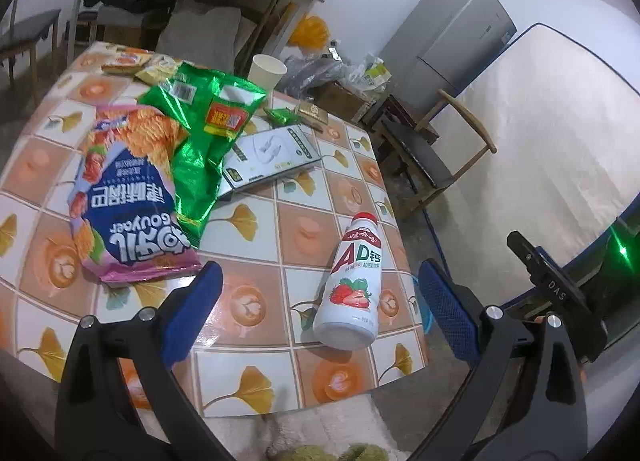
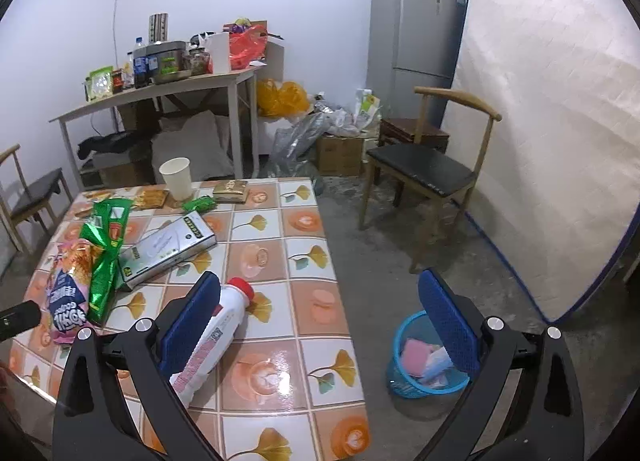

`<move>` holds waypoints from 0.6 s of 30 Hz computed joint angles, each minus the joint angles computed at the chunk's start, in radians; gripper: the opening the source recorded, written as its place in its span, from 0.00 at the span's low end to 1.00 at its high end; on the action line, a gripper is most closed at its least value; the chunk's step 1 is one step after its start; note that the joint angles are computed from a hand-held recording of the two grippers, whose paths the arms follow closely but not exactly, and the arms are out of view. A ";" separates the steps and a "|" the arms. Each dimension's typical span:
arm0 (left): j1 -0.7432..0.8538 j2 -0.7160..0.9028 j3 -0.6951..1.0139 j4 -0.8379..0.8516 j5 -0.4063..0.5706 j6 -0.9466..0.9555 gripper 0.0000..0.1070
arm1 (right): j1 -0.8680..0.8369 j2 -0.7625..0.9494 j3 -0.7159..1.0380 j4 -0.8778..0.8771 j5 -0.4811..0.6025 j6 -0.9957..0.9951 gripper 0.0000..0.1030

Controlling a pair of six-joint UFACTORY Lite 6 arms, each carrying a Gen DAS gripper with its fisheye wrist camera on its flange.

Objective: Collect trash
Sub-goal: 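Move both tools back over the table toward the white milk bottle, then grasp the white milk bottle with the right tool while the left tool grasps the charger box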

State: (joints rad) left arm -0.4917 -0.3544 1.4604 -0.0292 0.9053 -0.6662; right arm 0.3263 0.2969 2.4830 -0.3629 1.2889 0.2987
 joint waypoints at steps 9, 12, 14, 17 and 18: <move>0.000 -0.058 -0.144 -0.041 -0.122 0.135 0.88 | -0.263 -0.144 -0.261 0.481 -0.133 -0.150 0.94; -0.010 -0.055 -0.175 -0.054 -0.141 0.176 0.88 | -0.336 -0.120 -0.296 0.643 -0.078 -0.194 0.94; -0.024 -0.041 -0.184 -0.051 -0.148 0.195 0.88 | -0.359 -0.121 -0.363 0.724 -0.075 -0.209 0.94; -0.045 -0.024 -0.194 -0.038 -0.166 0.194 0.88 | -0.364 -0.103 -0.446 0.840 -0.076 -0.232 0.94; -0.047 -0.020 -0.196 -0.041 -0.169 0.196 0.88 | -0.353 -0.095 -0.458 0.852 -0.082 -0.231 0.94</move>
State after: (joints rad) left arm -0.5386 -0.3749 1.2641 -0.0699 0.7358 -0.4702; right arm -0.0267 0.2017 2.0249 0.4896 1.2070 0.0677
